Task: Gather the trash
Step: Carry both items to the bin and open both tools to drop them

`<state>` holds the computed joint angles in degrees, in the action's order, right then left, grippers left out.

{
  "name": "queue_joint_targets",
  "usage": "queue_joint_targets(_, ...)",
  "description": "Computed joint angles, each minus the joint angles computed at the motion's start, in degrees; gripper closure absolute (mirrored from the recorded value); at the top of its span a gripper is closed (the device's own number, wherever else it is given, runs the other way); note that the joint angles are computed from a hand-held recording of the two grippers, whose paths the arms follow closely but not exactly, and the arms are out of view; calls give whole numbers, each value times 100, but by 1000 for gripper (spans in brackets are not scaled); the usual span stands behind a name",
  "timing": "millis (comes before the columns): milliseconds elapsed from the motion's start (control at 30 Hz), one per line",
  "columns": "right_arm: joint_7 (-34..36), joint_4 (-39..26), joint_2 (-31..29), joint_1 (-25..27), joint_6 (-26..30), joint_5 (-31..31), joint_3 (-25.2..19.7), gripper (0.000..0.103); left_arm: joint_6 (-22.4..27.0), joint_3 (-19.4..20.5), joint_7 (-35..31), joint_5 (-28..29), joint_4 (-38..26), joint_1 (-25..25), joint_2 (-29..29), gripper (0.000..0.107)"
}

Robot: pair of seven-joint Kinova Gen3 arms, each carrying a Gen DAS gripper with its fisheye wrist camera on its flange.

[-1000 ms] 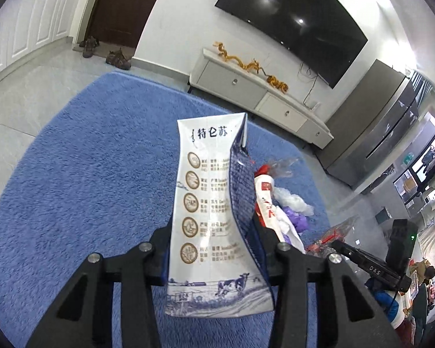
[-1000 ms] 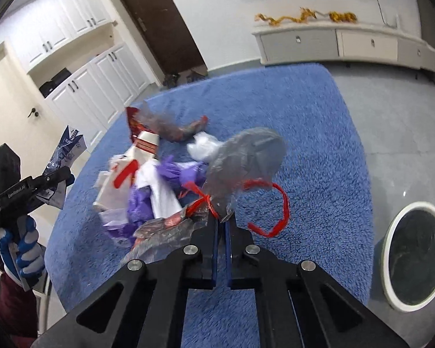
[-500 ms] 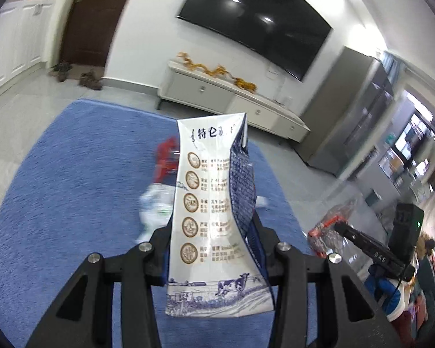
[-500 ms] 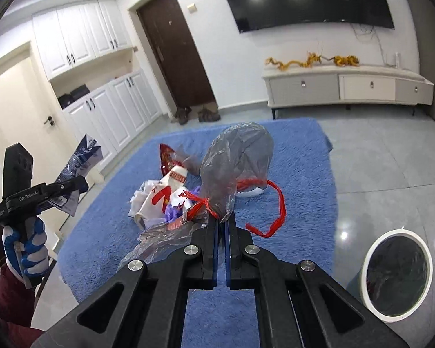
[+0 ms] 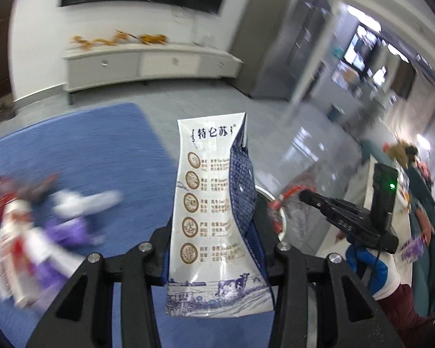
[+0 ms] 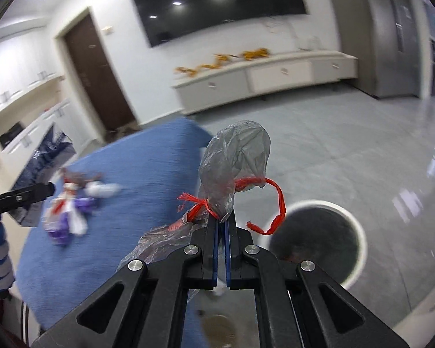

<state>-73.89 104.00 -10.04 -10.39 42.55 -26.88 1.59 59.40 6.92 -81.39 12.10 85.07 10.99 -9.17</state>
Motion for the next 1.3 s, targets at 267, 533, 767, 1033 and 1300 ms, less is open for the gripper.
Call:
queue_joint_targets(267, 263, -49, 772, 625, -192, 37, 285, 98, 85, 449, 312, -517, -1284, 697, 1755, 67)
queue_joint_targets(533, -13, -375, 1561, 1064, -480, 288, -54, 82, 457, 295, 514, -774, -2691, 1316, 3141, 66)
queue_joint_targets(767, -148, -447, 1859, 1316, -589, 336, -212, 55, 546, 219, 587, -479, -3188, 1334, 3679, 48)
queue_joint_targets(1033, 56, -217, 1678, 1465, -506, 106, -272, 55, 314, 159, 626, -492, -2588, 1267, 3276, 48)
queue_joint_targets(1300, 244, -11, 1057, 1197, -489, -51, -242, 55, 37, 140, 753, -642, -1480, 1060, 2168, 48)
